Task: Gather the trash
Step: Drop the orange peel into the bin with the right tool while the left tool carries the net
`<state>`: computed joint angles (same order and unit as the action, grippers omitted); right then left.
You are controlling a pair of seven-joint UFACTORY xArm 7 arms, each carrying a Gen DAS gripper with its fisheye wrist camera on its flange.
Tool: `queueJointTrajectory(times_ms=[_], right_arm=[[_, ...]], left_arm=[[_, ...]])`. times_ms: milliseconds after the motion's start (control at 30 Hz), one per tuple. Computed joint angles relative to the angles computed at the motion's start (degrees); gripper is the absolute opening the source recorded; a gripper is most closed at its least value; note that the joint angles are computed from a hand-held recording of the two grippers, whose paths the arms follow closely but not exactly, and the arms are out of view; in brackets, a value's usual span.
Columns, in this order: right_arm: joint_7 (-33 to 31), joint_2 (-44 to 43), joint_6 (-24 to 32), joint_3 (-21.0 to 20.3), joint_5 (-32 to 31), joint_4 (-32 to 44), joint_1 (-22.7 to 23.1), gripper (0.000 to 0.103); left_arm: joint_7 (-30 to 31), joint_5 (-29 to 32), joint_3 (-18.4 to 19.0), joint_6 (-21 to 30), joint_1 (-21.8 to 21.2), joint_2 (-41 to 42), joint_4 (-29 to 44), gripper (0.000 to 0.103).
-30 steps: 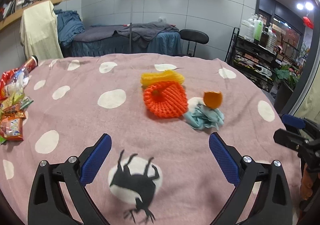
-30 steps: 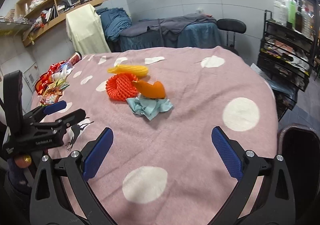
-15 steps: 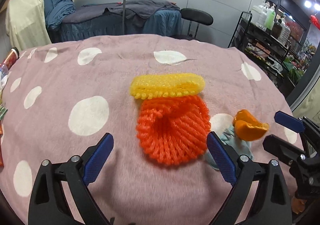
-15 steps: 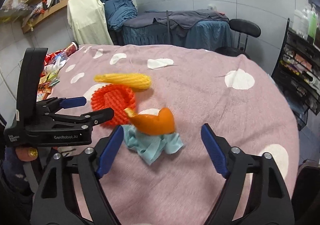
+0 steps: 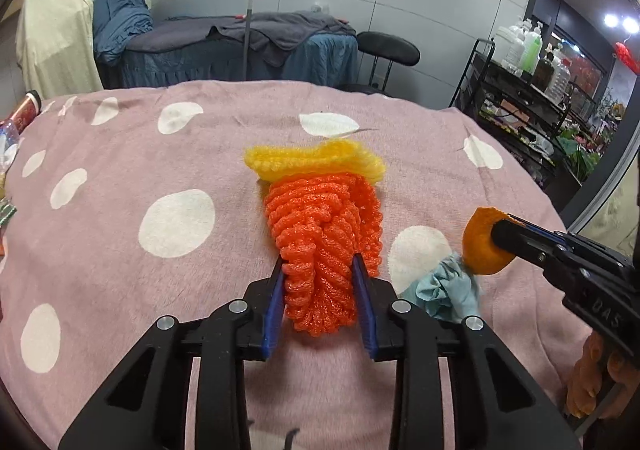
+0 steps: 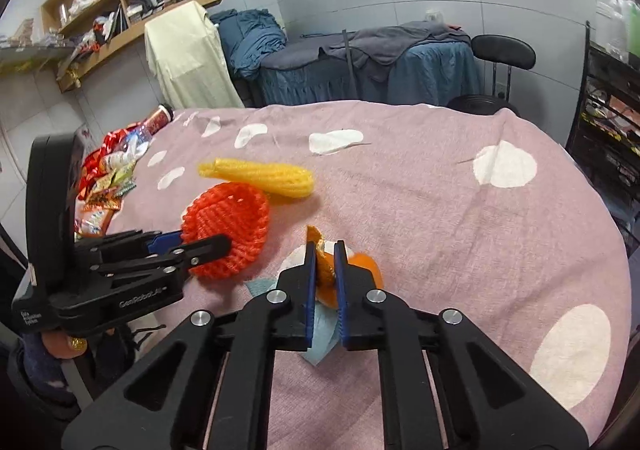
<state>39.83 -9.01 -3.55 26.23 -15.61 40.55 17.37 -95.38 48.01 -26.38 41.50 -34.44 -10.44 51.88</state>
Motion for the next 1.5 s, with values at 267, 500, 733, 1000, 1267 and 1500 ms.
queueJointTrajectory(times_ms=[267, 500, 733, 1000, 1267, 1500], right_arm=[[-5.31, -9.81, -2.71, -12.09, 9.54, -8.63, 13.22, 0.008], [-5.82, -22.64, 0.0, -10.32, 13.46, -16.47, 13.48, 0.008], [-3.54, -36.98, 5.54, -8.6, 14.84, -23.84, 13.72, 0.008], [1.14, -54.02, 14.43, -7.51, 14.93, -30.5, 14.79, 0.008], [4.4, -72.19, 28.28, -7.93, 14.32, -35.53, 16.54, 0.008], [6.45, -88.28, 42.71, -7.97, 14.03, -39.31, 17.66, 0.008]], left_arm=[[-5.39, 1.54, -5.84, 6.52, -1.4, -5.83, -0.34, 0.031], [-8.14, 3.88, -10.19, 11.22, -2.86, -4.9, 2.7, 0.031], [-12.26, 7.53, -11.09, 13.05, -6.1, -1.84, 5.44, 0.031], [-14.31, 12.26, -8.93, 14.54, -11.91, 3.64, 9.83, 0.031], [-14.49, 16.13, -4.96, 13.97, -17.93, 9.82, 14.59, 0.031], [-12.7, 18.54, -1.17, 12.9, -23.2, 15.26, 19.93, 0.031]])
